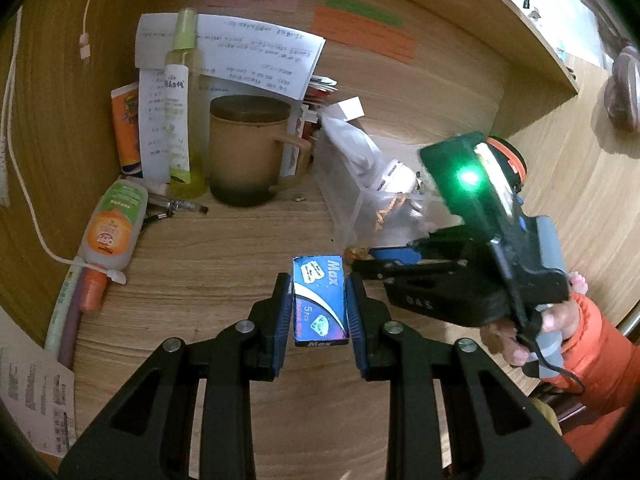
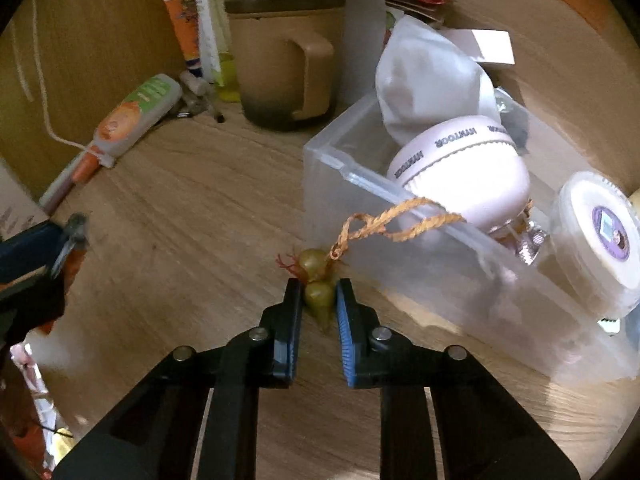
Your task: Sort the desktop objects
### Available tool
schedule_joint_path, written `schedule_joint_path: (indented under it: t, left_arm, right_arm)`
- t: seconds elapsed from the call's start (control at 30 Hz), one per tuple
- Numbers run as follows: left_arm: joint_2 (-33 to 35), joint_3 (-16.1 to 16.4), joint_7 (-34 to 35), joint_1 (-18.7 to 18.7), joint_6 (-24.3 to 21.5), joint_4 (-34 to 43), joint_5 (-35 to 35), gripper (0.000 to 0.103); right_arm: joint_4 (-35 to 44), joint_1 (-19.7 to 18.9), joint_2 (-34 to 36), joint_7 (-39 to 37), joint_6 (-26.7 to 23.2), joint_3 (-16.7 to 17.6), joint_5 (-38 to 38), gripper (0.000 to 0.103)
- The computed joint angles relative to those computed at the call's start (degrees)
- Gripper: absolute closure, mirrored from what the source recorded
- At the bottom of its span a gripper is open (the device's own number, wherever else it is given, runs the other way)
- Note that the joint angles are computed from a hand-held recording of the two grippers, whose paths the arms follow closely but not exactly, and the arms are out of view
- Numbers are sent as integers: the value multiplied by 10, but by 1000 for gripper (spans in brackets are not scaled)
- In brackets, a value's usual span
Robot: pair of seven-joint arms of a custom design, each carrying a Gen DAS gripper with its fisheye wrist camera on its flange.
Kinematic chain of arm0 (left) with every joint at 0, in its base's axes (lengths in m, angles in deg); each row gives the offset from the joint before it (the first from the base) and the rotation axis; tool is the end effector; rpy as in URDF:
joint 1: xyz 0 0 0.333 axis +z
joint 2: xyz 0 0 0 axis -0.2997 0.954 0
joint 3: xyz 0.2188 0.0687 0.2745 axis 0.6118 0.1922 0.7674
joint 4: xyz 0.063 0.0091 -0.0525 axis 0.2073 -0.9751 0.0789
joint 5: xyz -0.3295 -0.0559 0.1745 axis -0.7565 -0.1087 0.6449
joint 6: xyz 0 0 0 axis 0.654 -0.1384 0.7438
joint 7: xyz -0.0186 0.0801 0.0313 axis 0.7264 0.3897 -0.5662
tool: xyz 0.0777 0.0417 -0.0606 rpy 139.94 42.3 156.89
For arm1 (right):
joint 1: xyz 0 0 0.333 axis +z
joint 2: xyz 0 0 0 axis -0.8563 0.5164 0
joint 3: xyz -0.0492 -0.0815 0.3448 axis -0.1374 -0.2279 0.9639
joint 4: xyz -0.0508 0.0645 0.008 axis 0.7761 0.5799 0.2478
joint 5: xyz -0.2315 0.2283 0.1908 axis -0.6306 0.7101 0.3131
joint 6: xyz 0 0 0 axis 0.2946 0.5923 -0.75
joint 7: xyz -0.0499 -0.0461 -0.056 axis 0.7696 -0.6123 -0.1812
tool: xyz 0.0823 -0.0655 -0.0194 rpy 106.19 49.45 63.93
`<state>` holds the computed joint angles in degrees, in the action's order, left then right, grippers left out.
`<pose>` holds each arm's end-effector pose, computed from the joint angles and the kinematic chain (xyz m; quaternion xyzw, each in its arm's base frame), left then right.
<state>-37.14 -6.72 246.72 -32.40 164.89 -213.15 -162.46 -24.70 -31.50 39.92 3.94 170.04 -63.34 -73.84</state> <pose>0.5060 -0.1717 0.4692 -0.5602 0.6955 -0.4107 0.1838 0.5918 0.3737 0.4304 -0.8487 0.4523 -0.1410 0.2349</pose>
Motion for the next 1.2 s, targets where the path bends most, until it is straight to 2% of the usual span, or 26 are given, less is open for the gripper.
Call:
schedule_joint_path:
  t: [0.13,0.3,0.43,0.57,0.67,0.77,0.83,0.9,1.0,1.2]
  left_arm:
    - [6,-3,-55,0,-2,1,49,76]
    - [21,-18,-119,3,19,15,108,76]
    - [30,-35,-176,11,36,26,165,76]
    - [44,-45,-237,11,51,43,237,76]
    - [56,-25,-308,-6,49,54,314,76]
    - [71,20,-390,-45,44,68,401,76]
    - [85,49,-439,-64,25,89,447,76]
    - [98,60,-474,-66,0,112,482,76]
    - [122,122,-566,-108,-33,148,577,76]
    - [166,122,-632,-93,-91,215,657,76]
  right_arm:
    - [-49,-42,-36,-61,36,44,59,88]
    - [-117,-72,-94,-124,89,68,126,88]
    - [-163,-85,-140,-160,135,69,170,88]
    - [-174,-98,-158,-185,171,67,206,88]
    - [-171,-106,-161,-198,184,62,224,88]
    - [-148,-134,-154,-246,166,81,274,88]
    - [-127,-130,-140,-254,158,74,274,88]
    - [-91,-128,-116,-257,138,69,268,88]
    - [-47,-134,-87,-264,104,72,275,88]
    - [35,-116,-32,-214,51,36,227,88]
